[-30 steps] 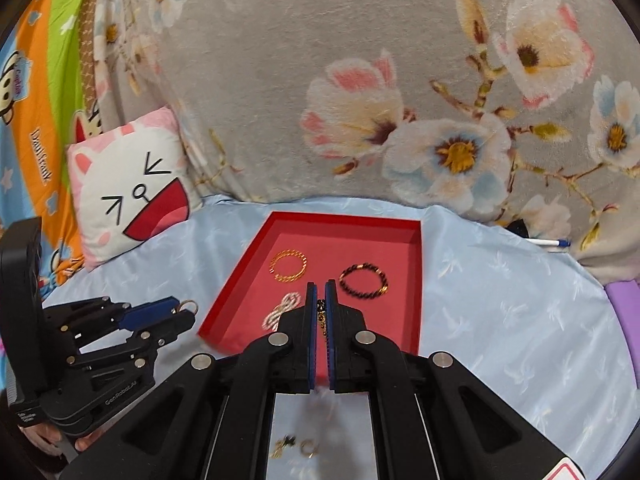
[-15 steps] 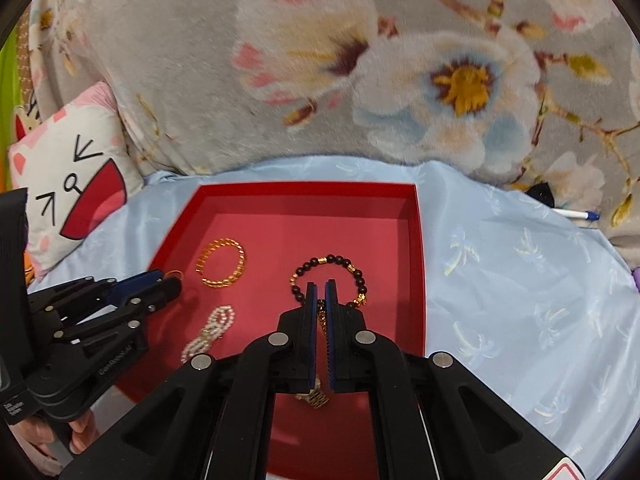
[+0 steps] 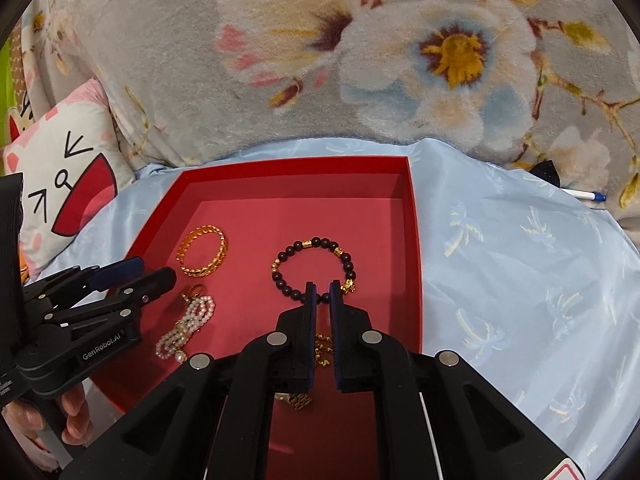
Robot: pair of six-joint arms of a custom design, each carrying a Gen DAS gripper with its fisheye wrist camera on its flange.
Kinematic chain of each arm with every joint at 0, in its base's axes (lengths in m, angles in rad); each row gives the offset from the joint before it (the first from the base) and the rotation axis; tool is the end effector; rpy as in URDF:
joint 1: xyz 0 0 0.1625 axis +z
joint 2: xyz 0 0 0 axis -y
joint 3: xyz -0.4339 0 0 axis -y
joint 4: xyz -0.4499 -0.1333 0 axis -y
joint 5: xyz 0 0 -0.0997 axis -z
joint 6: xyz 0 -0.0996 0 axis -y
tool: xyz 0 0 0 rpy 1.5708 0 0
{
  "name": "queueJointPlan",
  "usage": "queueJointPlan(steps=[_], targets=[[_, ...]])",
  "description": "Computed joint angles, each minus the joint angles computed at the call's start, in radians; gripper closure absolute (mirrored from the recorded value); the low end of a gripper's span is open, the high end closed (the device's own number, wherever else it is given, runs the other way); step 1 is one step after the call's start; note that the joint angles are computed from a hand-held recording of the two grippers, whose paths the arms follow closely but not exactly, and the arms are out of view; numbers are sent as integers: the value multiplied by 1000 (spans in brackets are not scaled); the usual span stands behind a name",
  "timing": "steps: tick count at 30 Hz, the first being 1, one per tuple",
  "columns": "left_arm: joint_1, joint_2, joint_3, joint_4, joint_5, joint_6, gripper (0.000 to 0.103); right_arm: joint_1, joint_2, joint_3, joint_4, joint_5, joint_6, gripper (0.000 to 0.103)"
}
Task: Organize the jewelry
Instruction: 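Open the left gripper over the box while the right releases the gold chain, then pull both grippers back from the red box toward the loose jewelry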
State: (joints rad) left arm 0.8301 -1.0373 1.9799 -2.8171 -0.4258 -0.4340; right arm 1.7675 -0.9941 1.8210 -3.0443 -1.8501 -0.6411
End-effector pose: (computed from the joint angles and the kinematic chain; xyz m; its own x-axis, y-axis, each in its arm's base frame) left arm -0.2345 -0.5884 0.1627 -0.7141 -0.2256 -0.6627 0.3788 0.6716 -0.6368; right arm 0.2364 -0.6447 0.1788 -0.6882 -0.4882 0.5367 -0.7082 0.6124 -0.3513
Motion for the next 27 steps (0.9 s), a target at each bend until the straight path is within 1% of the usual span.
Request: queueJointPlan(steps=[1, 3, 5, 7, 8, 13, 15, 18, 20, 24, 27], targets=[[-10, -5, 10, -16, 10, -2, 39, -1, -13, 12, -2, 9, -1, 91], [-42, -19, 42, -67, 32, 23, 39, -4, -45, 46, -14, 27, -4, 87], [-80, -36, 78, -70, 79, 17, 37, -7, -90, 91, -15, 49, -9, 83], [-117, -67, 122, -39, 103, -21, 34, -12, -141, 145, -22, 68, -15, 78], [-136, -91, 147, 3, 109, -67, 33, -15, -166, 172, -28, 74, -21, 77], [-218, -220, 261, 305, 76, -374, 33, -37, -306, 326, -27, 94, -55, 72], [-244, -255, 302, 382, 39, -461, 33, -47, -351, 388, -48, 90, -81, 70], [-278, -289, 352, 471, -16, -567, 33, -65, -418, 484, -80, 82, -123, 69], [-299, -300, 381, 501, -43, -618, 33, -81, -452, 532, -86, 80, -139, 68], [-346, -306, 411, 603, -58, -725, 33, -114, -510, 601, -54, 81, -149, 68], [-367, -299, 418, 643, -66, -771, 33, -135, -534, 633, -43, 83, -158, 68]])
